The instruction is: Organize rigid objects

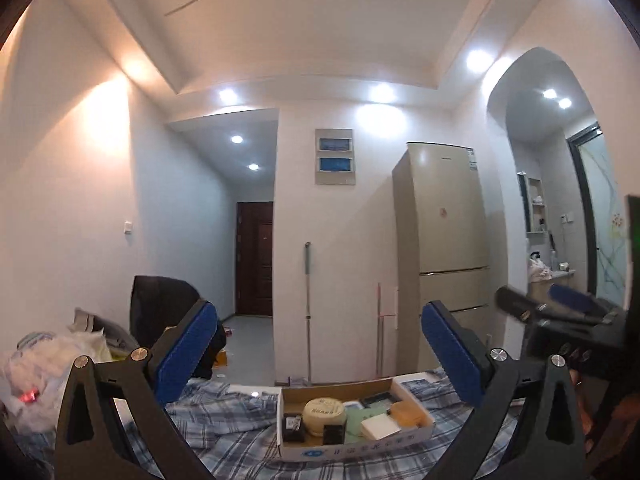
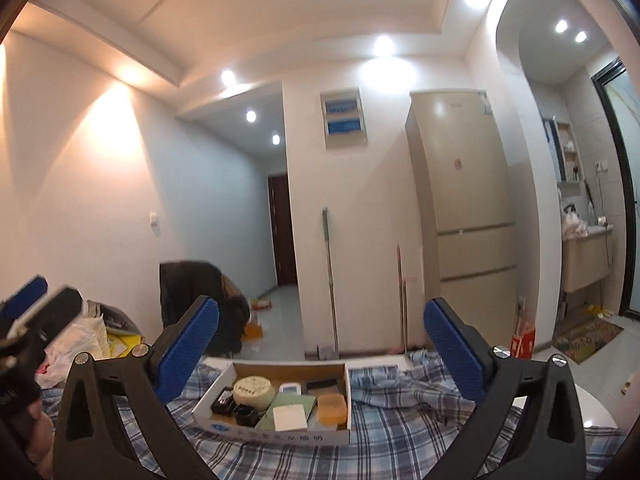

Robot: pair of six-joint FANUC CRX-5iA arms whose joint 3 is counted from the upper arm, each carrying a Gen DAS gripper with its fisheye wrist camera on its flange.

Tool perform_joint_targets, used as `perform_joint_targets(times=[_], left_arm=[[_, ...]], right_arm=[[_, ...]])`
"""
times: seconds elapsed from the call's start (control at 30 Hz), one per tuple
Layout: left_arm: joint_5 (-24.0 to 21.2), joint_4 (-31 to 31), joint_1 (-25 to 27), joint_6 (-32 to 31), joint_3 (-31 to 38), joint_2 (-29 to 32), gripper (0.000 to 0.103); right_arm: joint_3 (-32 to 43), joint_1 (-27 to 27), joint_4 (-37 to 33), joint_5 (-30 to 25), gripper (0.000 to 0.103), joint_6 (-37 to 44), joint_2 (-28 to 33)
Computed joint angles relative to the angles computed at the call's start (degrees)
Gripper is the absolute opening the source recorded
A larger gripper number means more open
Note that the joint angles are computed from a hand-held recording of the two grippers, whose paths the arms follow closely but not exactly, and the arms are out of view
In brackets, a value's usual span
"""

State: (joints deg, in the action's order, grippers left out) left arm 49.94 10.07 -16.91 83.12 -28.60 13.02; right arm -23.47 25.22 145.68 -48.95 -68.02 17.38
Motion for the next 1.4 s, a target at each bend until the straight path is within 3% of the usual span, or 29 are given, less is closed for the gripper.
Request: perform_joint_targets(times=[0.07, 0.1, 0.17, 0.3, 0.33, 0.43, 0.63, 0.83, 0.93, 1.4], left_arm=[[2.75, 5.09, -1.41, -3.54, -0.37, 2.49, 0.103], [2.05, 4.64, -1.06, -3.02, 0.09, 3.22, 0.103], [-4.14, -0.17, 0.80, 1.27, 2.10, 3.82, 0.103], [-9.93, -0.31, 0.70, 0.64, 4.51, 5.46, 0.103], [-13.45, 0.99, 0.69, -0.22, 5.75, 5.76, 0.103], [-16.67, 1.42, 1.36, 1.82, 6.61, 5.86, 0.103], [-11.67, 5.76, -0.47, -3.29, 4.66, 6.07, 0.103], [-4.60, 5.08, -1.60, -4.66, 2.23, 5.89, 0.103], [-5.08, 0.59, -0.45, -1.53, 2.48, 5.35, 0.103], [-4.49, 4.06, -1.18, -4.09, 2.02, 5.46, 0.103]], right_arm=[[-0.23, 0.34, 0.43, -2.99, 0.102, 0.58, 1.60], [-0.10, 0.75, -0.30, -4.48, 0.102, 1.34, 2.74], [0.06, 1.53, -2.09, -6.09, 0.102, 3.33, 4.27], [1.19, 4.80, -10.56, -9.56, 0.102, 11.91, 7.53], [1.37, 5.37, -11.72, -10.66, 0.102, 13.13, 7.93], [0.30, 3.78, -7.57, -9.05, 0.102, 9.81, 6.84], [0.61, 3.61, -10.77, -5.25, 0.103, 10.57, 6.58], [-0.04, 4.21, -14.01, -6.19, 0.103, 10.19, 6.01], [0.08, 4.03, -14.09, -5.29, 0.103, 10.54, 5.90], [0.12, 3.78, -13.04, -5.02, 0.103, 10.70, 5.86]])
